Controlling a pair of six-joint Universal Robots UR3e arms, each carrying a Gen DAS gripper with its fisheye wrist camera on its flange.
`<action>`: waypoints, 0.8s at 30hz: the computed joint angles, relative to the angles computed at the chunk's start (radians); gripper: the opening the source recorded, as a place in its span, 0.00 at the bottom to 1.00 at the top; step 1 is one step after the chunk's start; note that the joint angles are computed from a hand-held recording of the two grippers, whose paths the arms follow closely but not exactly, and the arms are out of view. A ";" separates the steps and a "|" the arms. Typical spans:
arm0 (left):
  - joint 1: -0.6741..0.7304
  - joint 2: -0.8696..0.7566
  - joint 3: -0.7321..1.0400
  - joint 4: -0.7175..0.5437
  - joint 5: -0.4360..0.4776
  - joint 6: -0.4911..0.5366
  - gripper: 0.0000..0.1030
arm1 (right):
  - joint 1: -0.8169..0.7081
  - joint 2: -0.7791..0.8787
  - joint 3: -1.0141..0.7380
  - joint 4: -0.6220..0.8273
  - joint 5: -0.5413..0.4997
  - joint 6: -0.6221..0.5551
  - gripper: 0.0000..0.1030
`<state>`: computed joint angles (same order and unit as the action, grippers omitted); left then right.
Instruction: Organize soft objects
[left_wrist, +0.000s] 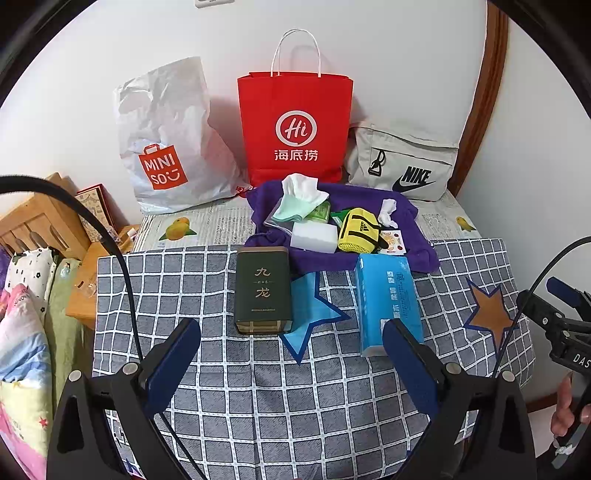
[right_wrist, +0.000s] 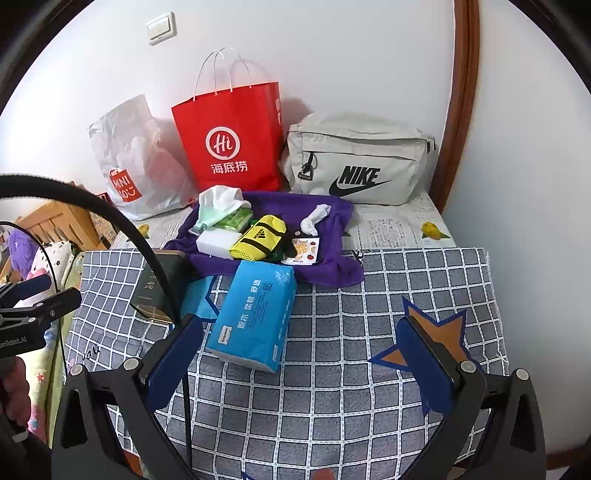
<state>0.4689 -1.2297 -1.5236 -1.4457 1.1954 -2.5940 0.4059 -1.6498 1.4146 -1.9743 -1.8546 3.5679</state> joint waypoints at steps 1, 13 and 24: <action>-0.001 0.001 -0.001 0.000 0.000 -0.001 0.97 | -0.001 -0.001 0.000 0.001 0.000 0.001 1.00; -0.007 -0.004 -0.005 0.012 0.008 -0.001 0.97 | -0.003 -0.001 0.001 -0.002 0.002 0.000 1.00; -0.007 -0.010 0.003 0.010 0.012 0.009 0.97 | -0.003 -0.008 0.007 -0.006 -0.001 0.005 1.00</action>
<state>0.4615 -1.2394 -1.5203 -1.4355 1.2074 -2.5846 0.4028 -1.6577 1.4216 -1.9798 -1.8558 3.5733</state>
